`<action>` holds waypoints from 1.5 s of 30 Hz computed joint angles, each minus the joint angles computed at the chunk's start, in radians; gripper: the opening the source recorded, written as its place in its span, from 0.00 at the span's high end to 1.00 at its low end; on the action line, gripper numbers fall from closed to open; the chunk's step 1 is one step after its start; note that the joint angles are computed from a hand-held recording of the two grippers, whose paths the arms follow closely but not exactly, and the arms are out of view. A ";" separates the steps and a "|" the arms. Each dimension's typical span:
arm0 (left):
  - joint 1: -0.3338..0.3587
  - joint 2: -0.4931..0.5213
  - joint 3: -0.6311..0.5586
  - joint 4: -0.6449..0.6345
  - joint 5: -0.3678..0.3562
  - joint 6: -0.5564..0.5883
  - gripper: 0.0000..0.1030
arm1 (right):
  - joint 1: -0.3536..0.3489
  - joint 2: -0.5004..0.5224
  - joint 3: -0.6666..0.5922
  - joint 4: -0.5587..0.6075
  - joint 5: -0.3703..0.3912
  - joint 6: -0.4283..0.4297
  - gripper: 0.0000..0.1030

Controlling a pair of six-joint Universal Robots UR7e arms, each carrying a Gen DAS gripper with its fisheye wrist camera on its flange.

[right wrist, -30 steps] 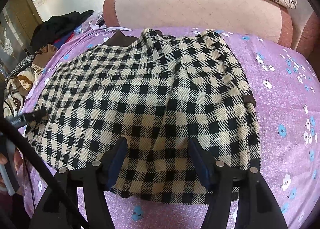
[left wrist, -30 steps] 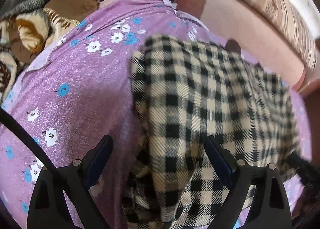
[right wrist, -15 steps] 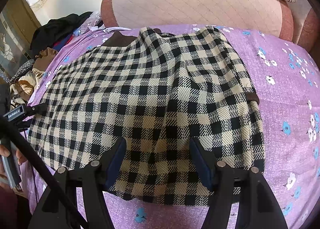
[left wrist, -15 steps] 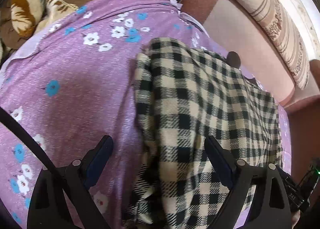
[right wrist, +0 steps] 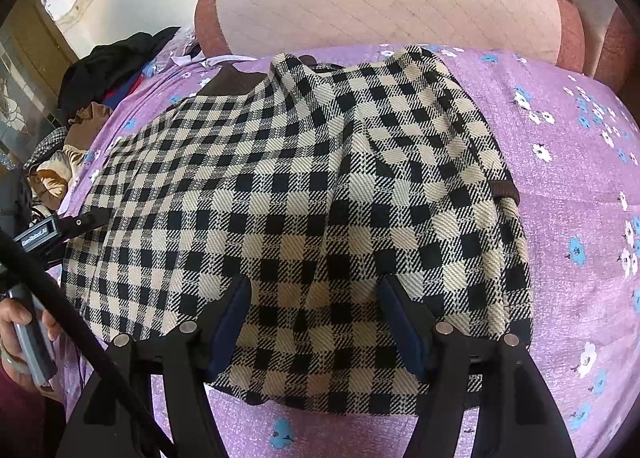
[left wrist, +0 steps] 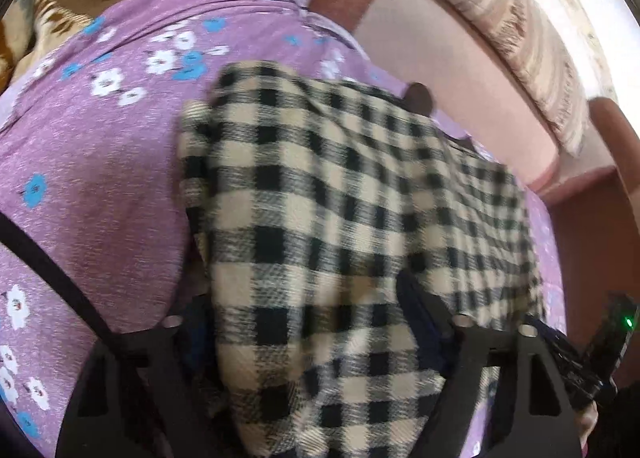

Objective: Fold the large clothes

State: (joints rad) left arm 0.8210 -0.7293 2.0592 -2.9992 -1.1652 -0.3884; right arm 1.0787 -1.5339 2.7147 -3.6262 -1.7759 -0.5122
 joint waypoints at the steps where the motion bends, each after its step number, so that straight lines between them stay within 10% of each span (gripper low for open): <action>1: -0.008 0.002 0.000 -0.001 0.009 0.011 0.40 | 0.000 0.001 -0.001 0.000 0.000 -0.002 0.31; 4: -0.012 -0.003 -0.002 0.018 0.032 0.021 0.80 | -0.001 0.009 -0.004 -0.007 -0.003 -0.006 0.31; 9: -0.006 -0.011 0.000 0.016 0.020 0.019 0.79 | -0.004 0.009 -0.009 -0.003 -0.009 0.004 0.31; 13: -0.007 0.000 -0.006 0.015 0.011 0.024 0.53 | -0.012 -0.014 -0.010 0.022 0.002 0.014 0.31; 19: -0.030 -0.003 0.002 0.000 0.056 0.037 0.82 | -0.023 -0.044 -0.015 0.052 0.005 0.026 0.31; 33: -0.152 -0.078 -0.033 0.094 0.013 0.056 0.84 | -0.176 -0.267 -0.024 0.268 0.142 0.113 0.31; 45: -0.305 0.260 -0.338 0.211 -0.184 0.126 0.79 | -0.349 -0.507 -0.038 0.376 0.255 0.164 0.29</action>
